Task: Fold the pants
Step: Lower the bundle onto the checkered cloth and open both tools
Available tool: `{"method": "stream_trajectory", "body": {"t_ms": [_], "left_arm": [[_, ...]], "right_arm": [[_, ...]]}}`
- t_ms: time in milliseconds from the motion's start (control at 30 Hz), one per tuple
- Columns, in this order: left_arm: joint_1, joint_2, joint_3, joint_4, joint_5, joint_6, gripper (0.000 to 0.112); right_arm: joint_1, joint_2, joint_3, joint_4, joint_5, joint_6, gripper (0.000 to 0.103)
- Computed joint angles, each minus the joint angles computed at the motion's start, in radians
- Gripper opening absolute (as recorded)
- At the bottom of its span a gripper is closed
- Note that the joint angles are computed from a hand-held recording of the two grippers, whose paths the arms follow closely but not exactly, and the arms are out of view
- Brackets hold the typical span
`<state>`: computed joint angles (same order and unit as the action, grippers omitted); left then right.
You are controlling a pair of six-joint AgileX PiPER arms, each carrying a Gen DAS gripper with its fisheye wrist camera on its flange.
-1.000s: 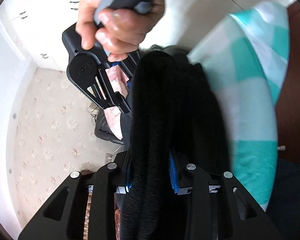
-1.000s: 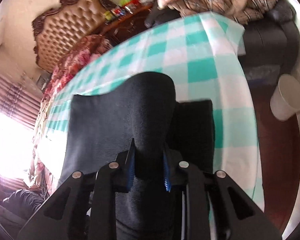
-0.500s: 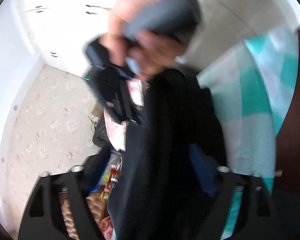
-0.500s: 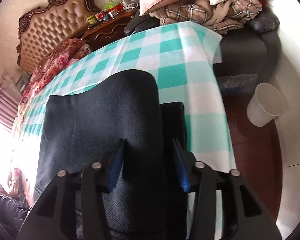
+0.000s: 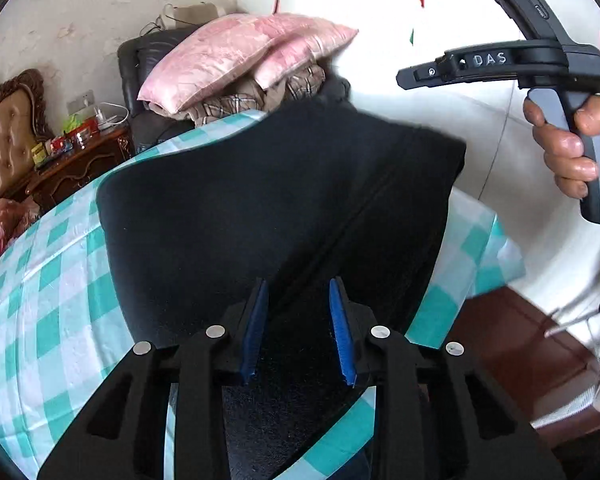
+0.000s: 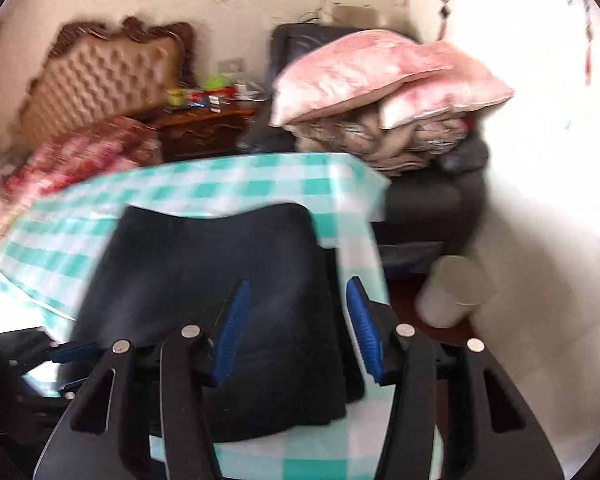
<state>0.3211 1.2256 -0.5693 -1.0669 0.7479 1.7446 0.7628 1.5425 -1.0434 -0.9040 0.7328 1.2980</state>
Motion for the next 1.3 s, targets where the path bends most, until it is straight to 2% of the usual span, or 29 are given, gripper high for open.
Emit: {"method": "stream_trajectory", "body": {"t_ms": [67, 133, 167, 267, 300, 367, 467, 533, 667, 767, 933, 1100, 1233, 1300], "left_arm": [[0.001, 0.005, -0.046, 0.042, 0.043, -0.041, 0.028], [0.03, 0.042, -0.128, 0.032, 0.101, -0.087, 0.028], [0.028, 0.074, -0.157, 0.018, 0.089, -0.09, 0.028], [-0.056, 0.174, -0.363, 0.04, 0.092, -0.241, 0.028], [-0.107, 0.242, -0.455, 0.054, 0.091, -0.3, 0.028], [-0.209, 0.368, -0.628, 0.129, 0.083, -0.465, 0.028], [-0.331, 0.553, -0.868, 0.261, 0.144, -0.679, 0.028], [-0.397, 0.623, -0.958, 0.337, 0.139, -0.764, 0.028], [-0.483, 0.801, -1.145, 0.517, 0.182, -1.003, 0.028], [-0.494, 0.81, -1.122, 0.526, 0.145, -0.995, 0.028], [-0.485, 0.818, -1.137, 0.517, 0.172, -0.994, 0.029], [-0.502, 0.804, -1.107, 0.543, 0.131, -1.003, 0.029], [-0.476, 0.801, -1.113, 0.493, 0.164, -1.008, 0.029], [-0.449, 0.758, -1.071, 0.45, 0.175, -0.993, 0.028]], "right_arm": [[-0.004, 0.045, 0.009, 0.013, 0.015, 0.022, 0.047], [-0.009, 0.063, 0.035, 0.006, -0.004, 0.055, 0.044], [-0.004, 0.065, 0.05, -0.017, -0.011, 0.093, 0.044], [-0.009, 0.077, 0.051, -0.02, -0.018, 0.13, 0.044], [-0.02, 0.086, 0.048, -0.011, -0.031, 0.132, 0.044], [-0.027, 0.089, 0.054, -0.003, -0.047, 0.148, 0.044], [-0.033, 0.097, 0.054, 0.005, -0.056, 0.166, 0.044], [-0.027, 0.107, 0.045, 0.006, -0.039, 0.166, 0.044], [-0.018, 0.124, 0.028, 0.003, -0.016, 0.173, 0.044], [-0.017, 0.131, 0.033, -0.015, -0.019, 0.201, 0.044], [-0.02, 0.129, 0.039, -0.02, -0.028, 0.21, 0.044], [-0.017, 0.138, 0.027, -0.016, -0.013, 0.21, 0.044], [-0.02, 0.133, 0.03, -0.008, -0.02, 0.203, 0.044], [-0.023, 0.13, 0.035, -0.006, -0.027, 0.203, 0.044]]}}
